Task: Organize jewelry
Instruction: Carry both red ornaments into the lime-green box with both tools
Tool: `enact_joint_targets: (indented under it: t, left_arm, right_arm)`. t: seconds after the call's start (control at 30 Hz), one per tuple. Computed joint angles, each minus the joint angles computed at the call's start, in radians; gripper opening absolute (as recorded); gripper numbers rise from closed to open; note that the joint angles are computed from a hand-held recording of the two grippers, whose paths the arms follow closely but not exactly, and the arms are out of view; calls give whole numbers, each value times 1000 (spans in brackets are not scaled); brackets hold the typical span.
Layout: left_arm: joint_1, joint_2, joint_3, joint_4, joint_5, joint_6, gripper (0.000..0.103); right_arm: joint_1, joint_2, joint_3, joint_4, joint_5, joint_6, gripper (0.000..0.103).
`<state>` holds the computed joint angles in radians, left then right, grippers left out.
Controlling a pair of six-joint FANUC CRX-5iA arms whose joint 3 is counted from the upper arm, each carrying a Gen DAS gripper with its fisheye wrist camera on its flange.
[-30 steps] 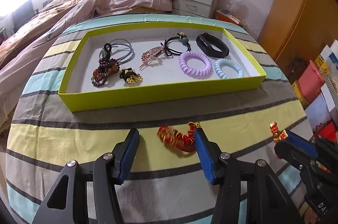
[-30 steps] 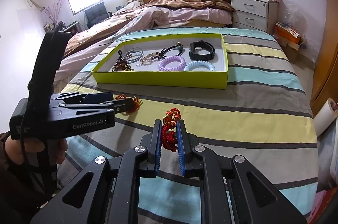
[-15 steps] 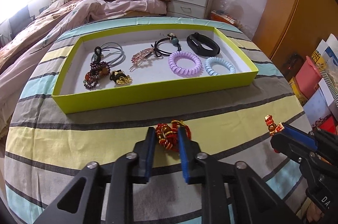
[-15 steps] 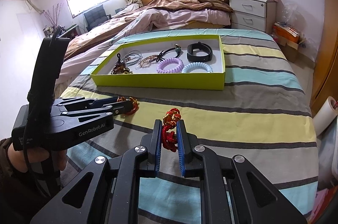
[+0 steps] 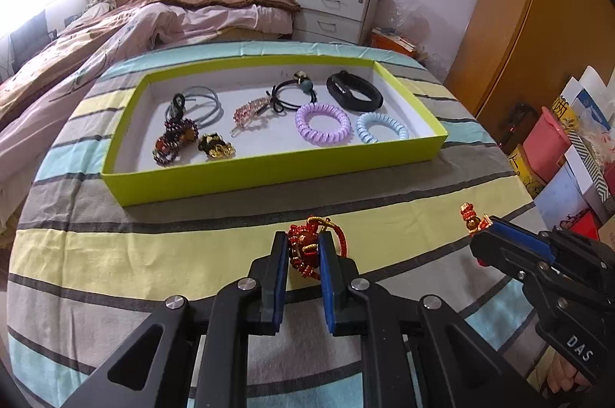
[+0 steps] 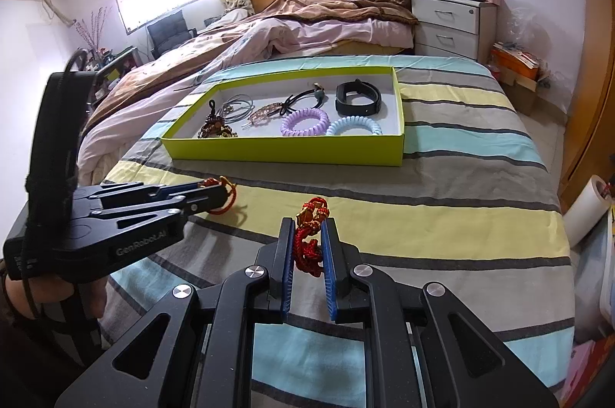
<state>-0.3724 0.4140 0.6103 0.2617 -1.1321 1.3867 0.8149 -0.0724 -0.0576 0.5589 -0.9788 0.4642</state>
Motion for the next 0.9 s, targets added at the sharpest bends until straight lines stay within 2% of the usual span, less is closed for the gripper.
enact_joint_targets:
  t: [0.57, 0.9]
  left_arm:
    - [49, -75, -54, 70, 61, -66, 15]
    - [81, -2, 61, 105, 22, -80, 15]
  right_arm:
    - [10, 33, 56, 59, -15, -15, 14]
    - [-31, 84, 135, 50, -11, 23, 14]
